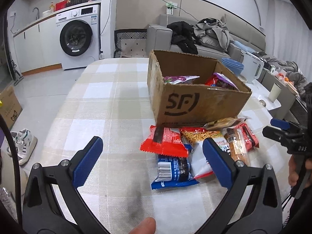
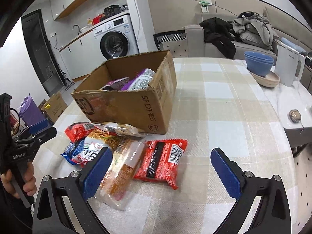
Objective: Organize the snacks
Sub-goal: 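Withdraw both open grippers from the box toward the remaining snacks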
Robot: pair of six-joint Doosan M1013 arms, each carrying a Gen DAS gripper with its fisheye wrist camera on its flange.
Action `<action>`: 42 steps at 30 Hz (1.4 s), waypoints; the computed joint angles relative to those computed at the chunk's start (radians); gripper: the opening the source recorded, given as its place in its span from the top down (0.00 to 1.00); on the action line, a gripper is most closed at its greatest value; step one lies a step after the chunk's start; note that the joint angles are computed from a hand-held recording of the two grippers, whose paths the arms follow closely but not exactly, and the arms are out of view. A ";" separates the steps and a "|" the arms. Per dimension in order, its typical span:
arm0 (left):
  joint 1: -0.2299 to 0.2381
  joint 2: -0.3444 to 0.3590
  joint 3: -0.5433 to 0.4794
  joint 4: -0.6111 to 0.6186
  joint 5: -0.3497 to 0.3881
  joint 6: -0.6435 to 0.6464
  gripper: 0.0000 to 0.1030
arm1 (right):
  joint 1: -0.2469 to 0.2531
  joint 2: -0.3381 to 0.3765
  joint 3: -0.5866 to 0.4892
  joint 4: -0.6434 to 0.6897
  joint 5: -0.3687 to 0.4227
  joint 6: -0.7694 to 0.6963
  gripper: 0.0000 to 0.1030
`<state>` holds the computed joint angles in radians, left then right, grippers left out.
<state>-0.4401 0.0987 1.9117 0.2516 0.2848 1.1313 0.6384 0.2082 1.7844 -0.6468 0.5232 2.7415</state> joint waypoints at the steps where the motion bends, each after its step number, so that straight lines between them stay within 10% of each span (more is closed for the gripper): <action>1: 0.000 0.002 -0.002 -0.011 0.003 0.016 0.01 | -0.003 0.003 -0.001 0.010 0.006 -0.003 0.00; 11: 0.011 0.032 -0.023 -0.168 0.061 0.173 0.01 | -0.029 0.028 -0.005 0.115 0.023 -0.079 0.00; 42: -0.031 0.080 -0.040 -0.009 0.131 0.096 0.01 | -0.028 0.082 -0.048 0.139 0.156 -0.117 0.00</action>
<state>-0.4713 0.1791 1.8721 0.2424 0.4161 1.2274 0.6106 0.2902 1.7359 -0.5077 0.6792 2.6248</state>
